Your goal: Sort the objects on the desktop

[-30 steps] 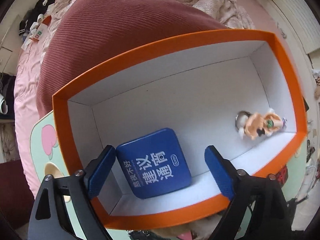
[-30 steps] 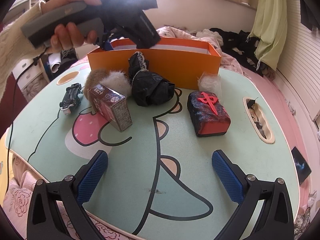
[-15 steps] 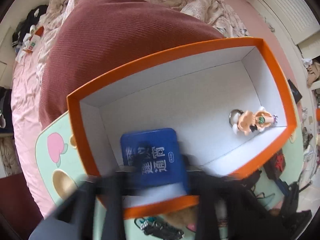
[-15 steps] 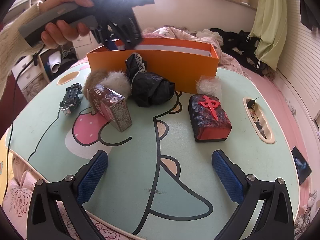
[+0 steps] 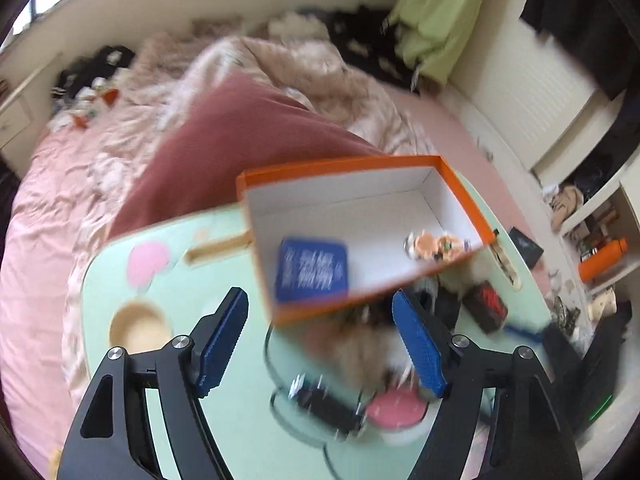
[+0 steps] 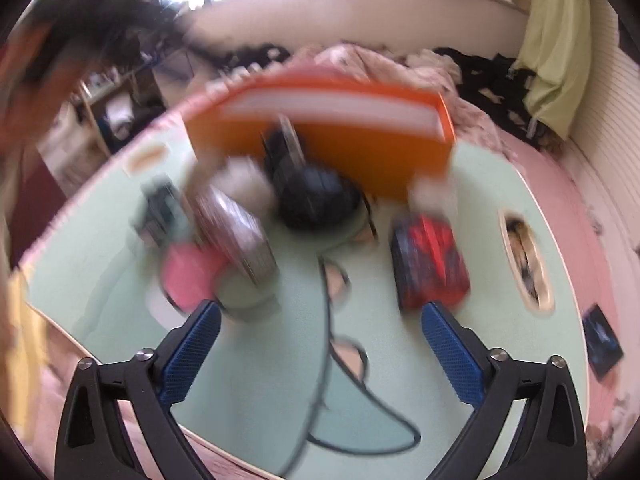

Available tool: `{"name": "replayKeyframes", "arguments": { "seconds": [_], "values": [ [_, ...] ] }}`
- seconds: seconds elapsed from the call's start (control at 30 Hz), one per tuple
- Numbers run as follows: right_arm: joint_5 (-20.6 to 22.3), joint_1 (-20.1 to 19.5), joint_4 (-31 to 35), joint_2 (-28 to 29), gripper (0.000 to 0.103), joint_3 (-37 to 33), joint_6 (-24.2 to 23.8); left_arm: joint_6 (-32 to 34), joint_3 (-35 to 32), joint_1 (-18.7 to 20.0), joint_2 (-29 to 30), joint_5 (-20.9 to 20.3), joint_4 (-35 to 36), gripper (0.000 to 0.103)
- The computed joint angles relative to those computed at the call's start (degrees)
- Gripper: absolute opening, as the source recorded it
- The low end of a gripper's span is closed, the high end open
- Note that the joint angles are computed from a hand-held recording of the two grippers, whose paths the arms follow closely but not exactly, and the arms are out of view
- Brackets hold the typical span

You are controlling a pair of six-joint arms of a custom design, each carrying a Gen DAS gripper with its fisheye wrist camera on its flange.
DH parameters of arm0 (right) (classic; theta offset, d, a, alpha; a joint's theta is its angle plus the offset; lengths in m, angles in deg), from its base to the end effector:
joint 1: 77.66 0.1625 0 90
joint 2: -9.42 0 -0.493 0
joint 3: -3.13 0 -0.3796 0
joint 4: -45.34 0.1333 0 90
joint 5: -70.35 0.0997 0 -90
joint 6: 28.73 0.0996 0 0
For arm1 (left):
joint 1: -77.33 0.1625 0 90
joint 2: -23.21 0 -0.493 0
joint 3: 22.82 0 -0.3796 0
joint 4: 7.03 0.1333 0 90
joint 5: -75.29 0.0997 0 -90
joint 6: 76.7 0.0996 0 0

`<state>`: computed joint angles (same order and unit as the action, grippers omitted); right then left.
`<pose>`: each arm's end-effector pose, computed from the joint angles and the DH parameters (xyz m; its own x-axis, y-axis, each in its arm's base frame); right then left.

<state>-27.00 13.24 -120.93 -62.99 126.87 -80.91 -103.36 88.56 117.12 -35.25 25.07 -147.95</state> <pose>0.1287 -0.5163 0.2885 -0.5973 -0.6927 0.4042 -0.7928 0.5862 -0.1669 -0.3224 -0.5250 0.1999 -0.7688 0.2535 -0.5871 0.4733 0.8430 -0.2557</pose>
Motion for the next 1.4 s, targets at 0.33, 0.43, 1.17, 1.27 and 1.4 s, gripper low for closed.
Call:
{"name": "replayKeyframes", "arguments": {
  "seconds": [0.33, 0.43, 1.17, 1.27, 1.4],
  "values": [
    [-4.33, 10.91, 39.63, 18.10, 0.085, -33.06, 25.55, -12.58, 19.83, -5.74, 0.21, 4.30, -15.62, 0.075],
    [-11.11, 12.32, 40.43, 23.89, 0.085, -37.45, 28.56, -16.45, 21.31, -6.99, 2.62, 8.30, -18.25, 0.075],
    [-21.67, 10.61, 39.41, 31.54, 0.059, -44.91, 31.25, -13.08, 26.25, -10.73, 11.69, 18.64, -34.21, 0.093],
    [-14.94, 9.44, 45.61, 31.13, 0.060, -47.15, 32.82, -13.23, 26.23, -10.72, 11.62, 18.67, -34.07, 0.093],
    [-12.03, 9.42, 49.91, 30.35, 0.070, -47.57, 34.72, -13.59, 26.25, -10.79, 11.54, 18.73, -33.83, 0.094]
  ]
}}
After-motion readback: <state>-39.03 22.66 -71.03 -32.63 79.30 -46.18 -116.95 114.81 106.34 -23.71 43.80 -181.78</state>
